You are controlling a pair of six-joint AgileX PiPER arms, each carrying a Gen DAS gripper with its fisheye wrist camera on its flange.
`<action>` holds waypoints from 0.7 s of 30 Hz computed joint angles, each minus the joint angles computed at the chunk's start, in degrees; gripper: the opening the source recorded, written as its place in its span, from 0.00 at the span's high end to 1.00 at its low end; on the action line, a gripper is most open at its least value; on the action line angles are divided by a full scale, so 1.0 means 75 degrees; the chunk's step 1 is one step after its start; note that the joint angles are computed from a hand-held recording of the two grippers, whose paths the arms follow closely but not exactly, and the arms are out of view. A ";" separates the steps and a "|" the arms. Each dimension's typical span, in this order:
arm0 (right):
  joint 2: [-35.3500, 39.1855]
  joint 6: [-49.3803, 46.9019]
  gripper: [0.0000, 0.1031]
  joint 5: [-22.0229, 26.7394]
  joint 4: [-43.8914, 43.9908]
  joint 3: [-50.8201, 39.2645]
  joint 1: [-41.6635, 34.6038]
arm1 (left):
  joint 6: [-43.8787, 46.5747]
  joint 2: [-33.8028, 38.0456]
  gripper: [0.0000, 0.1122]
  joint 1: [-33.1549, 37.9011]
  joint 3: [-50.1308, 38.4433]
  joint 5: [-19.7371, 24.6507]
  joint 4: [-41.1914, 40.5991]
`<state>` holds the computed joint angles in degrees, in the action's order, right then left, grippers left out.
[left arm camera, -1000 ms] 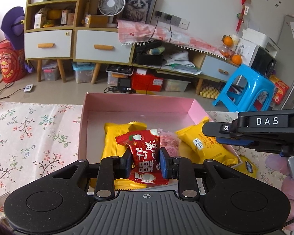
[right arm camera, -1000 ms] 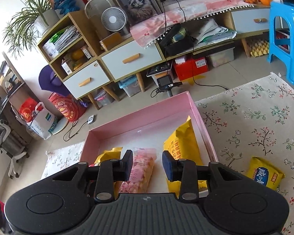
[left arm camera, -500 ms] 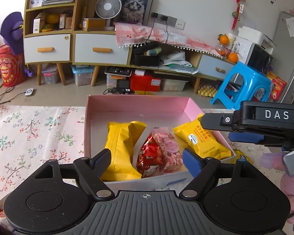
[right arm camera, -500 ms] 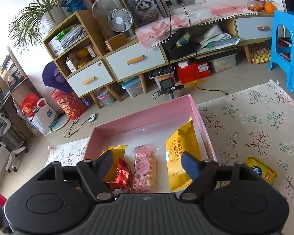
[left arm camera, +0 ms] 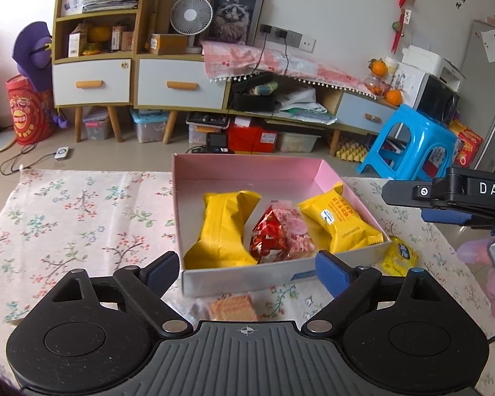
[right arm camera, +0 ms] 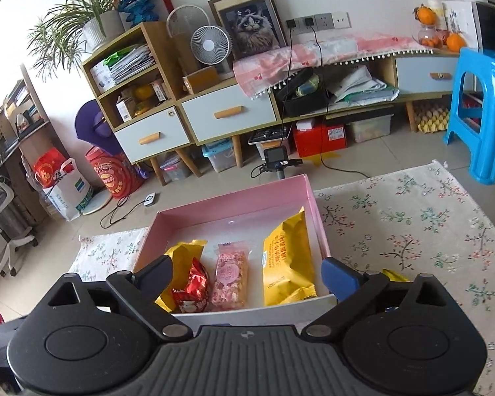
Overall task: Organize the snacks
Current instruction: 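Withdraw both tools from the box toward the remaining snacks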
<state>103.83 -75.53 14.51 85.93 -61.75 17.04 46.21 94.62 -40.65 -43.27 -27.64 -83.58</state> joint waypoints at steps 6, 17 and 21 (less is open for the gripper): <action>-0.0436 -0.0506 0.12 -0.0053 0.0062 0.0505 -0.0017 | 0.0411 -0.0608 0.16 -0.0314 0.0488 -0.0295 -0.0465; -0.1119 -0.2330 0.10 0.0141 0.1341 0.1499 -0.0375 | 0.0925 -0.1407 0.14 -0.0734 0.1140 -0.0760 -0.1237; -0.1215 -0.2482 0.10 0.0155 0.1294 0.1749 -0.0412 | 0.1190 -0.1553 0.14 -0.1065 0.1350 -0.0948 -0.1721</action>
